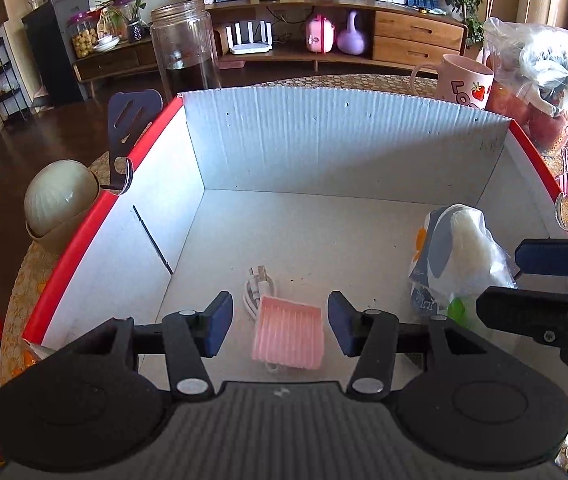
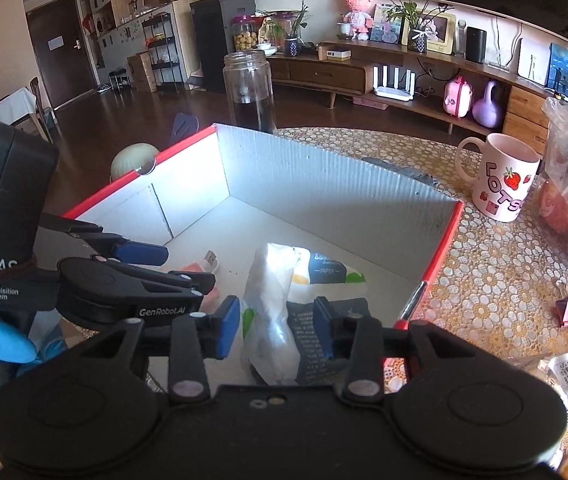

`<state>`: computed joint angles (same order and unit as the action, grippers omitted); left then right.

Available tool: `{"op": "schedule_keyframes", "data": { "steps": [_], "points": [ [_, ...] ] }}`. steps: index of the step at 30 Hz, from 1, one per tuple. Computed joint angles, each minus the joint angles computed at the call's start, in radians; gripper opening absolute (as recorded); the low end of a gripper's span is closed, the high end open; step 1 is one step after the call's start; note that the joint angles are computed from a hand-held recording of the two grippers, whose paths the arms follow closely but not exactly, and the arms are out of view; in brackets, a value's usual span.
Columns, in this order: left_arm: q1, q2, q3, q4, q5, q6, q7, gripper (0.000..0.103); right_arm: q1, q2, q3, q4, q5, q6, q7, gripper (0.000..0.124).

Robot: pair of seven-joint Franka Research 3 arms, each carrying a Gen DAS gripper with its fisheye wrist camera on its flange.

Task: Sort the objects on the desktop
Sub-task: 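Lower both items into the shoebox and open both grippers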

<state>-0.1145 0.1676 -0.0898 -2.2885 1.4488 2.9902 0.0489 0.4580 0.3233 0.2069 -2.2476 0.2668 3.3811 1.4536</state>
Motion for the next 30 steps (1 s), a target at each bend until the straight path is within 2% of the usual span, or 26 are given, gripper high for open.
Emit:
{"op": "schedule_keyframes", "data": {
  "steps": [1, 3, 8, 10, 16, 20, 23, 25, 30],
  "points": [
    [-0.001, -0.001, 0.0, 0.0, 0.004, 0.003, -0.003, 0.059, -0.044, -0.002, 0.039, -0.005, -0.018, 0.003, 0.012, 0.047],
    [-0.003, -0.005, -0.001, -0.002, 0.016, 0.005, -0.013, 0.065, -0.085, -0.012, 0.074, -0.02, -0.043, 0.013, 0.028, 0.055],
    [-0.004, -0.02, -0.009, -0.012, 0.043, 0.002, -0.048, 0.069, -0.208, -0.031, 0.175, -0.06, -0.157, 0.041, 0.101, 0.068],
    [-0.001, -0.025, -0.011, -0.015, 0.056, 0.008, -0.064, 0.073, -0.262, -0.039, 0.216, -0.076, -0.221, 0.049, 0.146, 0.069],
    [-0.001, -0.04, -0.025, -0.02, 0.091, 0.006, -0.107, 0.084, -0.333, -0.079, 0.247, -0.126, -0.37, 0.086, 0.276, 0.079],
    [-0.003, -0.055, -0.034, -0.027, 0.102, 0.005, -0.127, 0.088, -0.357, -0.112, 0.243, -0.159, -0.461, 0.108, 0.371, 0.084],
    [-0.003, -0.07, -0.04, -0.036, 0.112, 0.004, -0.156, 0.093, -0.345, -0.143, 0.217, -0.186, -0.501, 0.127, 0.418, 0.087],
    [-0.006, -0.081, -0.045, -0.042, 0.14, -0.004, -0.197, 0.103, -0.339, -0.164, 0.2, -0.206, -0.527, 0.14, 0.452, 0.091],
    [-0.006, -0.108, -0.058, -0.062, 0.119, -0.009, -0.194, 0.103, -0.302, -0.213, 0.141, -0.256, -0.566, 0.173, 0.496, 0.092]
  ]
}}
